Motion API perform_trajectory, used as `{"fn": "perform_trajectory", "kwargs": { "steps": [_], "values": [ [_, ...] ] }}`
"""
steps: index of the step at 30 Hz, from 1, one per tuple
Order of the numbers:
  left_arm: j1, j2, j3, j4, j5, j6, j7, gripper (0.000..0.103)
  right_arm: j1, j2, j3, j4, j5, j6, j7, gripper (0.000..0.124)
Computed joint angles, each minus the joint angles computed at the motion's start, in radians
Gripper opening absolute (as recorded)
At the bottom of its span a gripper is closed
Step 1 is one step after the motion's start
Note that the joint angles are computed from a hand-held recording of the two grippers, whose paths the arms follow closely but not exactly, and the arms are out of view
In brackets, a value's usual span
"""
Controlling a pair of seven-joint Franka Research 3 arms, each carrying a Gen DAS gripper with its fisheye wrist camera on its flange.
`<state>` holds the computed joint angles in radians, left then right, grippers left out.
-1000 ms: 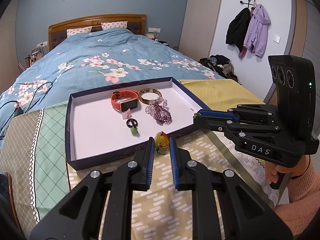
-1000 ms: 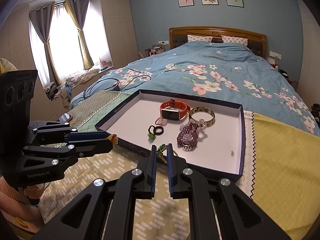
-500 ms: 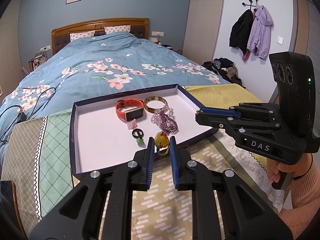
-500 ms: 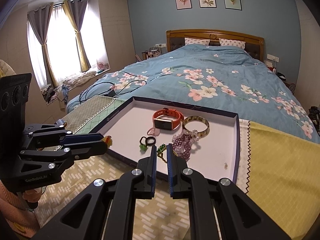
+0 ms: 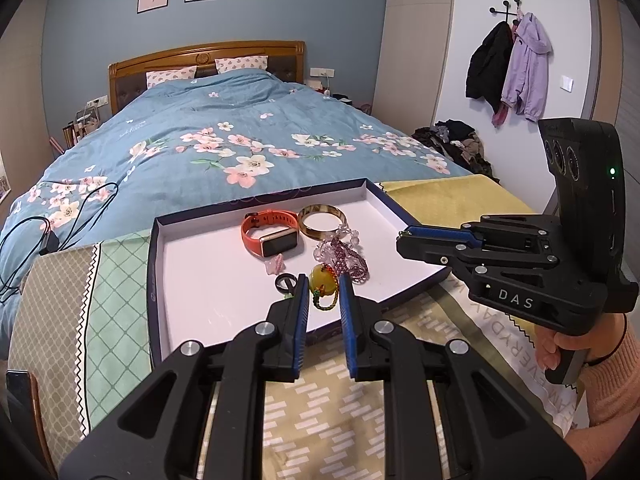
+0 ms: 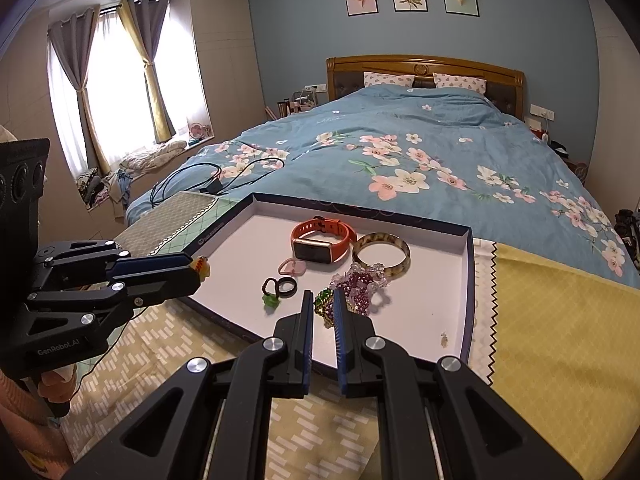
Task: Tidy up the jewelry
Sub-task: 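Carry the yellow ring and gold green-stone ring over the box lid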
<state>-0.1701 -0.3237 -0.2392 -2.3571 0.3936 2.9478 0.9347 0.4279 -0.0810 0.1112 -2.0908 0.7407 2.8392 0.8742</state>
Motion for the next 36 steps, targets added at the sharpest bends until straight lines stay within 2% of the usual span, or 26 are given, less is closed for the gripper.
{"fn": "perform_trajectory", "kwargs": {
  "steps": [36],
  "values": [
    [0.023,0.101,0.007,0.081,0.049,-0.031,-0.033,0.016,-0.030,0.093,0.018,0.071,-0.125,-0.021,0.104,0.008]
  ]
}}
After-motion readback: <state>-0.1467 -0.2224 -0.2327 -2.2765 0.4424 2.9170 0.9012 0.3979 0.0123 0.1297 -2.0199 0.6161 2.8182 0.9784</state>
